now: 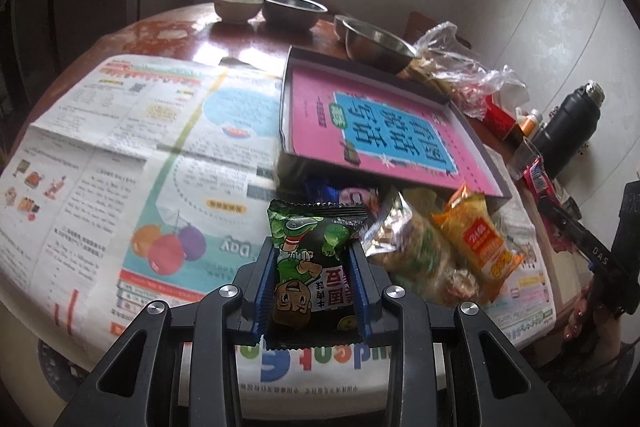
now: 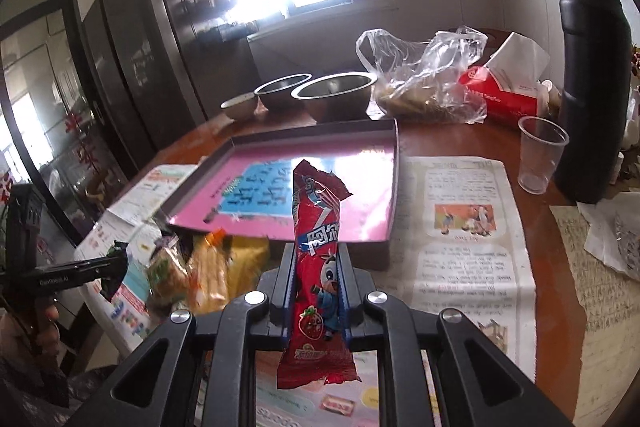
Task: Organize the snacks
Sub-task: 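Carry both snacks into the grey tray and open both grippers to release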
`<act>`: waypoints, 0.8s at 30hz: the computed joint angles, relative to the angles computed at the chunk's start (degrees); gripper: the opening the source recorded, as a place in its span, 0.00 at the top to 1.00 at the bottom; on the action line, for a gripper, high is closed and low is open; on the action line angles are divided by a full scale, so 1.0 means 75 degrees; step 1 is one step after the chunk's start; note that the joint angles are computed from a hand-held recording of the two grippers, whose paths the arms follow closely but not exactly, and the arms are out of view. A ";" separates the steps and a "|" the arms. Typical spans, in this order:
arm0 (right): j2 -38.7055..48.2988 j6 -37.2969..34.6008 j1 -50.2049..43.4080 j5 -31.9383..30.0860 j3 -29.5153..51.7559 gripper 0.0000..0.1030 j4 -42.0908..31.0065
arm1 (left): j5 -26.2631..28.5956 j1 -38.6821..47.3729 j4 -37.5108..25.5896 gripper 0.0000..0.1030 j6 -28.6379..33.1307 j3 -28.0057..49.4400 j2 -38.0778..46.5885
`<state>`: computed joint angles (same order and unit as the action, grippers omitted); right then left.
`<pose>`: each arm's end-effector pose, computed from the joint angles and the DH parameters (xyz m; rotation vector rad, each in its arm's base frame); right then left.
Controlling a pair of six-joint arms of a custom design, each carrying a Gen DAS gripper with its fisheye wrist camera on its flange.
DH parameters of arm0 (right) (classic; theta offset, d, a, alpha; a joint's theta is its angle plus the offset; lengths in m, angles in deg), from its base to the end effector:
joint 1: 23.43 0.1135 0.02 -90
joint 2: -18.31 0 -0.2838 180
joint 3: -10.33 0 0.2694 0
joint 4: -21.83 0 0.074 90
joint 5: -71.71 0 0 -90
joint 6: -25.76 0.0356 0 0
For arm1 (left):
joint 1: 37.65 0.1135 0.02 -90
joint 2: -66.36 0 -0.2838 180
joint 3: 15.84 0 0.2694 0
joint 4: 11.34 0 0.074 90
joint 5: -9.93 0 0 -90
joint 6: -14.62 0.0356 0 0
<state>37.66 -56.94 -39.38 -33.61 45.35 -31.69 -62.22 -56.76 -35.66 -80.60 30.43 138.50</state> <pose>0.0960 -0.0177 0.2138 0.3025 2.1916 0.2146 0.2274 -0.0903 0.1832 0.4377 2.4330 -0.5672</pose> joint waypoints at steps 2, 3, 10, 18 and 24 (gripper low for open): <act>0.0188 0.0185 0.0229 0.0158 0.0008 0.83 0.0287 | -0.0066 -0.0052 0.0027 0.66 -0.0061 0.0141 0.0072; 0.0246 0.0251 0.0308 0.0209 0.0014 0.83 0.0378 | -0.0064 -0.0064 0.0029 0.66 -0.0063 0.0208 0.0106; 0.0786 0.0599 0.0930 0.0742 0.0169 0.83 0.1103 | -0.0120 -0.0303 0.0190 0.66 -0.0138 0.0765 0.0483; 0.1648 0.0764 0.0881 0.0670 0.0312 0.83 0.2029 | -0.0180 -0.0552 0.0275 0.66 -0.0251 0.1589 0.1194; 0.2680 0.0791 0.0633 0.0451 0.0486 0.83 0.2779 | -0.0228 -0.0743 0.0163 0.66 -0.0363 0.2484 0.2081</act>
